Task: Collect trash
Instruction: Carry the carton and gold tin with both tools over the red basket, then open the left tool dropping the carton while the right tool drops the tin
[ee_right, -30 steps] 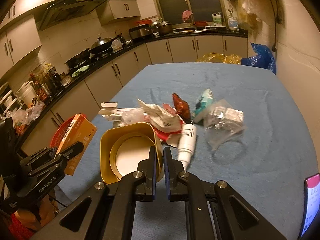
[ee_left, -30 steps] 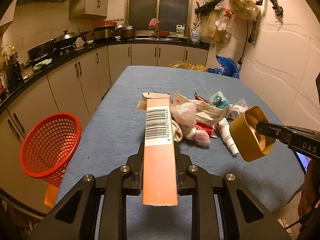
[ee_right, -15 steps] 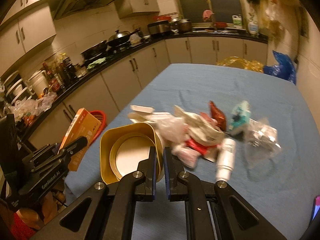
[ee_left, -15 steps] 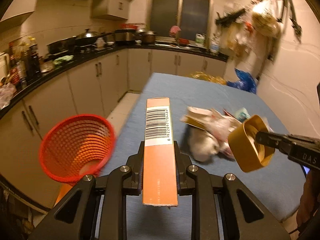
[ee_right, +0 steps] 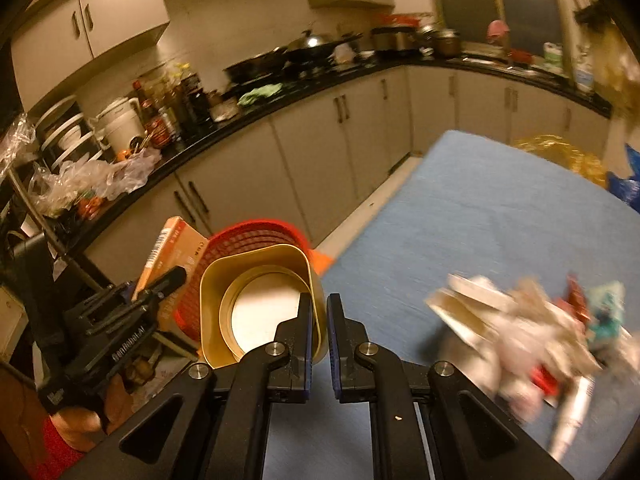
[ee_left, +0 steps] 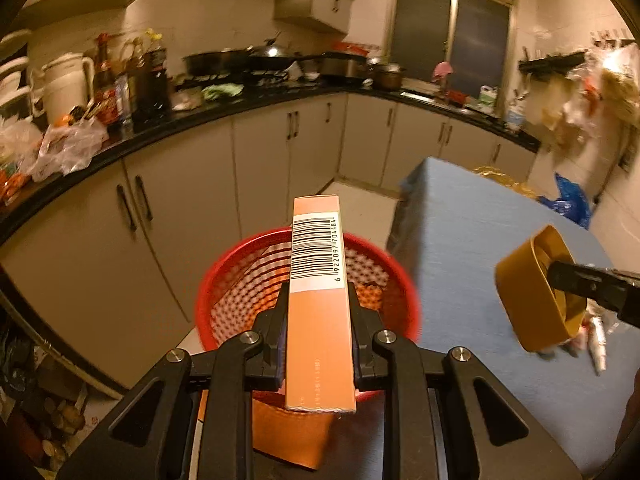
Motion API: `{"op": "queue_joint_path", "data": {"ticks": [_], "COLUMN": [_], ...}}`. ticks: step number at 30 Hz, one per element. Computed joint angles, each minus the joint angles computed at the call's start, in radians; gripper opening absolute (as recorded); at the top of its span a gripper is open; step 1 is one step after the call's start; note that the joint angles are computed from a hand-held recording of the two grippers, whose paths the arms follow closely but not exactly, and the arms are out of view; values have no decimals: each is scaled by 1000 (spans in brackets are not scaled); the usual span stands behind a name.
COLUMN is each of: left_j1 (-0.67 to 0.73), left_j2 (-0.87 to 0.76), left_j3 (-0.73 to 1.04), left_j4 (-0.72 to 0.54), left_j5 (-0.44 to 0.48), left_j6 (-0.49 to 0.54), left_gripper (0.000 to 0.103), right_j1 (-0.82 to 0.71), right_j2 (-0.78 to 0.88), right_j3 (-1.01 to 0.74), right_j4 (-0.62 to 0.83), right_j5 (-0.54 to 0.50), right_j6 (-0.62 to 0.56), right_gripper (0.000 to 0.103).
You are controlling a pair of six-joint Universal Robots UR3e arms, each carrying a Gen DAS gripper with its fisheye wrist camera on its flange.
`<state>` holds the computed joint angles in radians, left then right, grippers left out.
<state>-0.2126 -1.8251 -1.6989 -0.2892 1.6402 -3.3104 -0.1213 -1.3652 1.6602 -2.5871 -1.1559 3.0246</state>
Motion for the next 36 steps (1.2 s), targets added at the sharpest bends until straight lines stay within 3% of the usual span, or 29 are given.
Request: {"op": "queue_joint_path", "data": {"ticks": [6,11,13,14,21,28,33,36], "left_j1": [64,69,72,67,12,-115,-223,-286], "left_j2": [-83,-112,-116,-114,-68,-49,-94,-142], "left_j3": [28,28,27,20,-17,-7,69,145], "left_j4": [-8,14,18,33,67,76,46,9], "left_j5": [-53,-52,-55,-43,-4,15,18,16], "left_j6": [5,0,-5,-11,-11,-25,-26,-25], "left_gripper": [22,25,53,55,56,63,63,65], "right_j1": [115,146,146,142,70,-147,-442,-685], "right_j2": [296,419,432,424,225,-119,-406,-601], "right_j3": [-317,-454,-456,-437,-135,327,594,685], "right_j4": [65,102,85,67,-93,-225,-115,107], "right_j5": [-69,-91,-91,-85,-30,102,268,377], "right_j6": [70,93,94,96,70,-31,-160,-293], "right_gripper": [8,10,14,15,18,24,28,28]}}
